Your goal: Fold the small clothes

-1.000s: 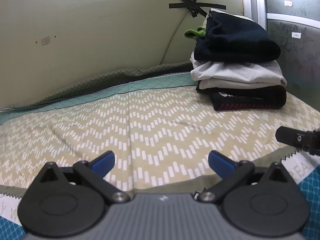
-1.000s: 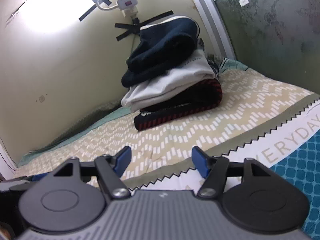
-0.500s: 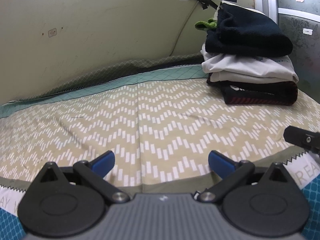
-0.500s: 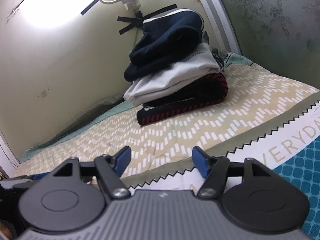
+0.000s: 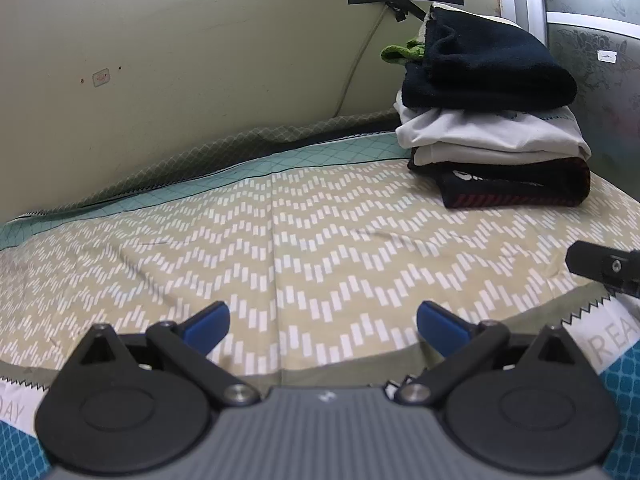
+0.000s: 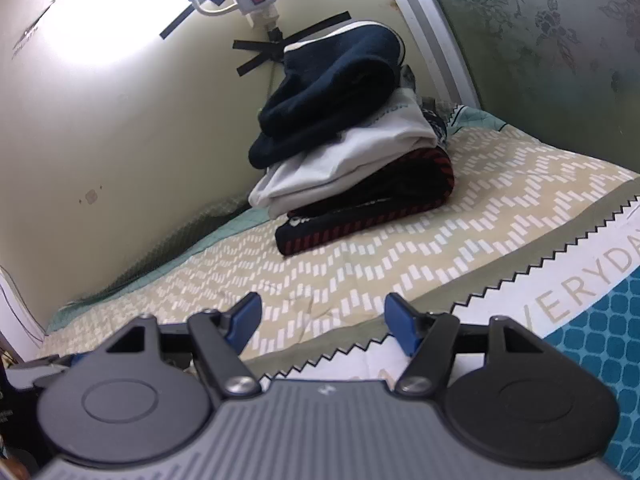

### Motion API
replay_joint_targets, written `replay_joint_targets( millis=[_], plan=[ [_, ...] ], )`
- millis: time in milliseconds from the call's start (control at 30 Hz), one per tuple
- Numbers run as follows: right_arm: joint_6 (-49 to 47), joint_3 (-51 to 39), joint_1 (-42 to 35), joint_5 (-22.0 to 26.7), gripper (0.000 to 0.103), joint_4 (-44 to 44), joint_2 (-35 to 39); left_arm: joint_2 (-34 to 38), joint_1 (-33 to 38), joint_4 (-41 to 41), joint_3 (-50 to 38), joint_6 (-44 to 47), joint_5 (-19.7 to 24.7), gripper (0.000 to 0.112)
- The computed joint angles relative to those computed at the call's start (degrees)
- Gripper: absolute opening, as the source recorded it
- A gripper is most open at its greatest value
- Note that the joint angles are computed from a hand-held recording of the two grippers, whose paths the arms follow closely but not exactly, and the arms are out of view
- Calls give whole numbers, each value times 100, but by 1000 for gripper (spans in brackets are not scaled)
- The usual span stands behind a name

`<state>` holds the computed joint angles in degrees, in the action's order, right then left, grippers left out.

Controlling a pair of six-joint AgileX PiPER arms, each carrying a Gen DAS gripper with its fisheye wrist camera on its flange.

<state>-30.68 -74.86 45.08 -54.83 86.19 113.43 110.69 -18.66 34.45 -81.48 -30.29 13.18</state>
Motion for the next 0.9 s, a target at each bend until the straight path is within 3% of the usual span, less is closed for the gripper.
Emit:
replay_joint_targets(
  millis=[367, 700, 900],
  plan=[
    [189, 79, -3, 0, 60, -58, -36, -39, -22, 74, 70, 83, -64, 103],
    [100, 58, -1, 24, 61, -38, -30, -13, 12, -511, 3, 676, -11, 103],
    [27, 30, -19, 78, 61, -32, -21, -49, 112, -2031, 33, 2252, -131, 103]
  ],
)
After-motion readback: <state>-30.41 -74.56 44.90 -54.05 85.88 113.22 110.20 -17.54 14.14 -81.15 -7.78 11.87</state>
